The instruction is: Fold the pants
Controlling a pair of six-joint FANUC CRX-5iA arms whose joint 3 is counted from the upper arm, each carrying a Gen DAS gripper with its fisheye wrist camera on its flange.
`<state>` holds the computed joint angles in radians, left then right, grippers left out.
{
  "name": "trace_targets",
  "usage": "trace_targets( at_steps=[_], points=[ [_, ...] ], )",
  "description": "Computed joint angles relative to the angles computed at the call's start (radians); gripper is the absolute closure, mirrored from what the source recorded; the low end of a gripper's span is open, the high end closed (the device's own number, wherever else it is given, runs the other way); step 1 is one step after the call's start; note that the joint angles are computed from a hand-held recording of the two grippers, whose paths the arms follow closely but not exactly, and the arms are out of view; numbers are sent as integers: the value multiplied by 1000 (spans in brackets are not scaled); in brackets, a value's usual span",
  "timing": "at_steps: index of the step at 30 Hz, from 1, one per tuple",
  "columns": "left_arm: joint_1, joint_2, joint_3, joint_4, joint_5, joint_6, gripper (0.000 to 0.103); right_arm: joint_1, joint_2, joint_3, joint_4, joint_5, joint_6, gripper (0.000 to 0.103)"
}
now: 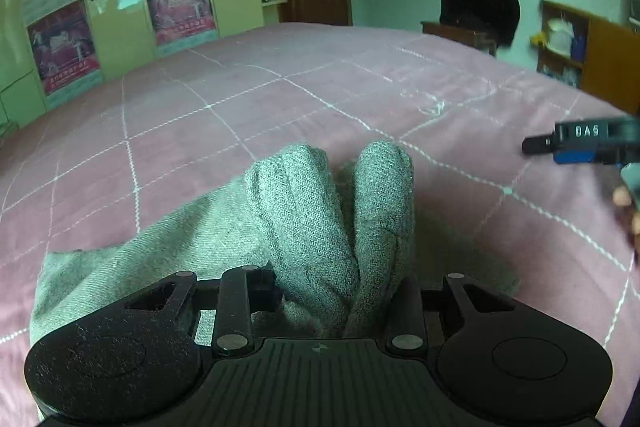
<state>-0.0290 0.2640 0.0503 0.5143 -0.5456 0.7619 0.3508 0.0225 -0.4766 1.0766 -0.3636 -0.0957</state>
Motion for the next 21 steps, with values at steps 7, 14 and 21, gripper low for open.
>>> trace_targets(
  at_steps=[7, 14, 21],
  points=[
    [-27, -9, 6, -60, -1, 60, 69, 6, 3, 4, -15, -7, 8, 36],
    [-40, -15, 6, -95, 6, 85, 69, 10, 6, 8, -20, -15, 19, 35],
    [-66, -14, 13, -152, 28, 60, 63, 15, 8, 10, -21, -23, 21, 35]
  ],
)
